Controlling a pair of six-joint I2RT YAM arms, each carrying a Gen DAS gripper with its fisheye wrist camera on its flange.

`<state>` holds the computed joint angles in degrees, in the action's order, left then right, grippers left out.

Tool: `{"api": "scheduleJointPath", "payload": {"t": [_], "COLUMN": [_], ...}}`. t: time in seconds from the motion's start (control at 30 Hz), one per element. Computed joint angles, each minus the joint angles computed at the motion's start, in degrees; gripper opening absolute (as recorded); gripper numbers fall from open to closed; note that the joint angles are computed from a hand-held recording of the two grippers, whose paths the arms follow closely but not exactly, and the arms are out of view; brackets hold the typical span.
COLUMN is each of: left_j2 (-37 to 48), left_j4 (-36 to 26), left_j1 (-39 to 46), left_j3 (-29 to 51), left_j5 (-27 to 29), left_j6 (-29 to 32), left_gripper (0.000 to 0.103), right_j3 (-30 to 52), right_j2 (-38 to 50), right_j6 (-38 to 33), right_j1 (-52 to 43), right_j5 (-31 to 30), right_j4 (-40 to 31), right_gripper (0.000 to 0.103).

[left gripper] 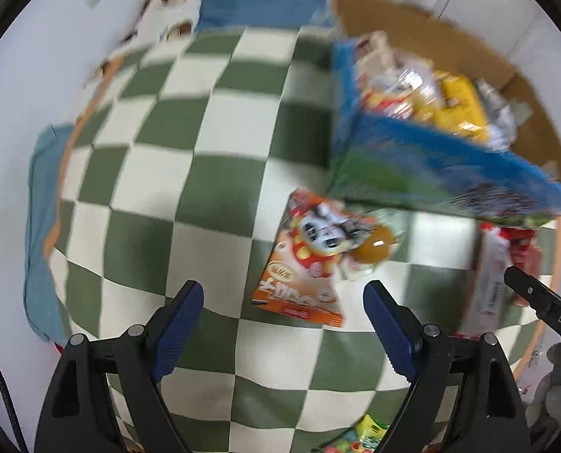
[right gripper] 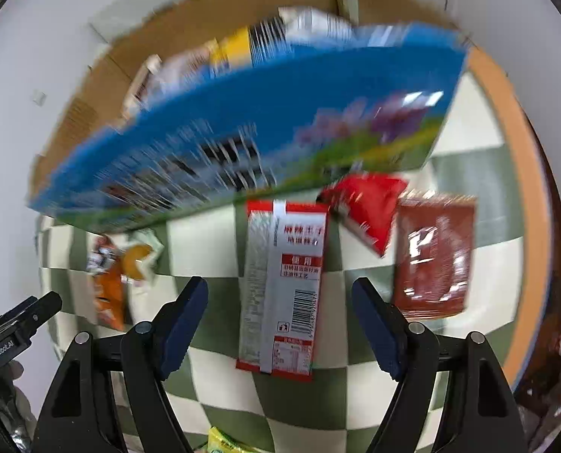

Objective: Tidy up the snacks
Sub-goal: 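Grasp the panda-print bag with the left tool while the right tool grasps the white-red strip pack, then lower both held packs into the cardboard box and open both tools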

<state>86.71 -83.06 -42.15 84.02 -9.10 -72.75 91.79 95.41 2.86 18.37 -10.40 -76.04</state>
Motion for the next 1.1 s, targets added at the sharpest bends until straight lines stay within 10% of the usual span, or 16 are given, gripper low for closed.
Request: {"api": "scheduleJointPath", "payload": {"t": [0.23,0.37,0.67,1.1], "left_j2": [5.67,6.52,-1.93,0.99], "left_j4": [13.48,15.45,19.06,20.58], "left_j1": [7.99,8.59,-4.36,-9.60], "left_j3": [-6.36,-7.20,-17.05,-16.18], "left_j5": [10.91,10.39,12.19,9.21], "left_j6": [12.01,12.46,-4.48,-10.76], "left_gripper": [0.087,0.044,0.043,0.043], "right_j3": [-6.50,-9.99,-20.41,-28.68], "right_j2": [1.11,-1.66,-11.97,-16.93], "right_j6": [2.56,1.63,-3.25,-1.37], "right_j1": [4.01,4.89,6.63,10.19], "right_j5": [5.54,6.48,4.98,5.79], "right_j4": [5.28,6.76,3.06,7.35], "right_gripper": [0.067,0.058,0.057,0.054]}}
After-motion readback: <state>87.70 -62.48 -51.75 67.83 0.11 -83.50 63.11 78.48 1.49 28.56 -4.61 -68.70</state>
